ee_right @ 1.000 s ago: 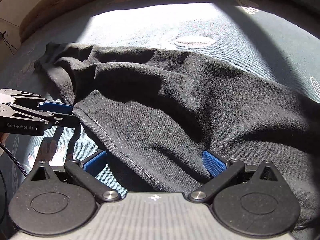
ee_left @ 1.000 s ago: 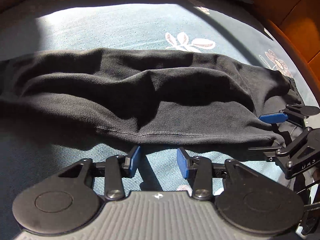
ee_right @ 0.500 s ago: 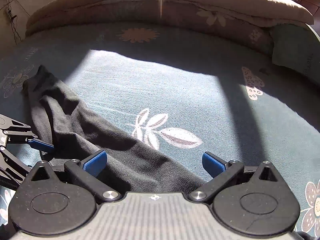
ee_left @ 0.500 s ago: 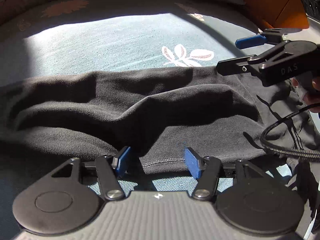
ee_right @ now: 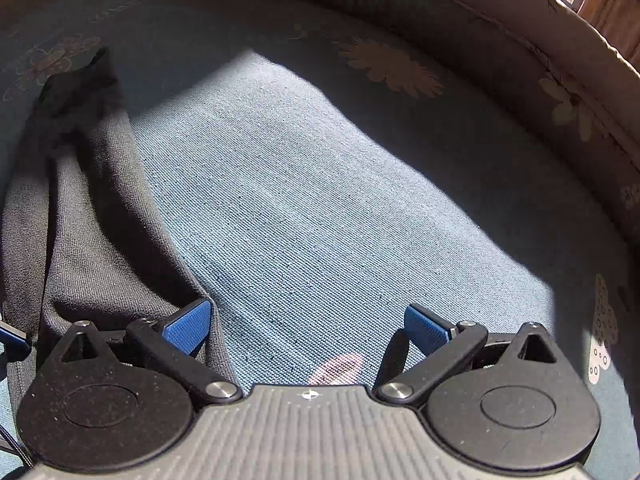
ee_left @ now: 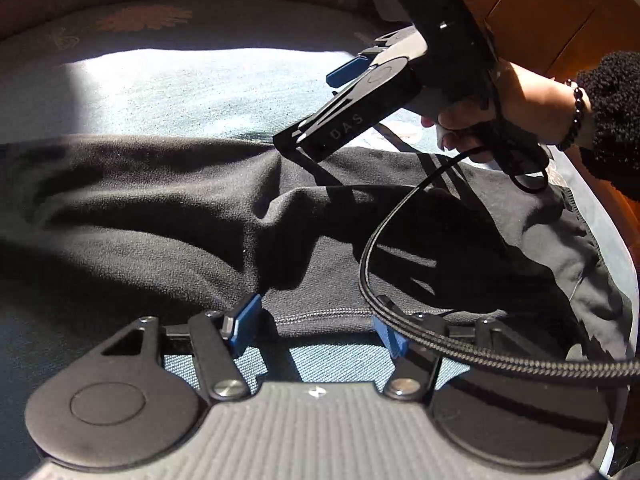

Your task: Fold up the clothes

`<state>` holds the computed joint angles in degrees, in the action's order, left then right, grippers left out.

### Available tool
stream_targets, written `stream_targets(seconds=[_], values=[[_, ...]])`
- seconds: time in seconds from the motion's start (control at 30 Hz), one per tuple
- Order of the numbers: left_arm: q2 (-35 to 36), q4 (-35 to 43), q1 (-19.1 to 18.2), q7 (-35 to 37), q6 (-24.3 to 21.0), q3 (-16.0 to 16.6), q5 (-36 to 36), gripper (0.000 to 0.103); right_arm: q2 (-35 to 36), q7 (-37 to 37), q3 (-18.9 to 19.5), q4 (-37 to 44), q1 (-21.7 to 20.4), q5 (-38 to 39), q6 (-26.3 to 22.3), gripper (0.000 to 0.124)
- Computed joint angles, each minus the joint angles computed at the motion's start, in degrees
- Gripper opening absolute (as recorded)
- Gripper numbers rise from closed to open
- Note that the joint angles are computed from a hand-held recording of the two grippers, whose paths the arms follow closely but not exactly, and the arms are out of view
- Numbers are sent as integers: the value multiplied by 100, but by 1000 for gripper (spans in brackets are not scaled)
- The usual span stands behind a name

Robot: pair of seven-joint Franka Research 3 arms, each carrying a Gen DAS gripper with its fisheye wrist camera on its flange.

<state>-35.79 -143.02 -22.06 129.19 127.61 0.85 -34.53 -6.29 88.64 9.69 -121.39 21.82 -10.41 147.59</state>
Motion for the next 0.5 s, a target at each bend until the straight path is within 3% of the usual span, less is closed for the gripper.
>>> stream_targets(seconds=[0.03,0.13,0.2,0.3,0.37,0.43,0.5], values=[[-20,32,-5,110,61,49,-22,62,35,317,104,64,-130,-343,-65,103],[-47,72,-73,641,416,253,-239,64,52,63,-47,279,-44,-78,-345,103],[232,212,-58,892,491,255,-147,67,-49,-734,-171,244,104,908,-273,103],[538,260,117,990,378,133,136,66,52,-1890,-247,434,309,2294,-659,103],[475,225,193,975,252,113,134,68,262,-2084,-120,644,361,2214,-896,103],[387,215,316,854,52,100,237,68,389,-1885,83,589,309,1397,-624,103],[313,209,401,794,-119,158,246,68,475,-1376,-9,586,358,1197,-313,103]])
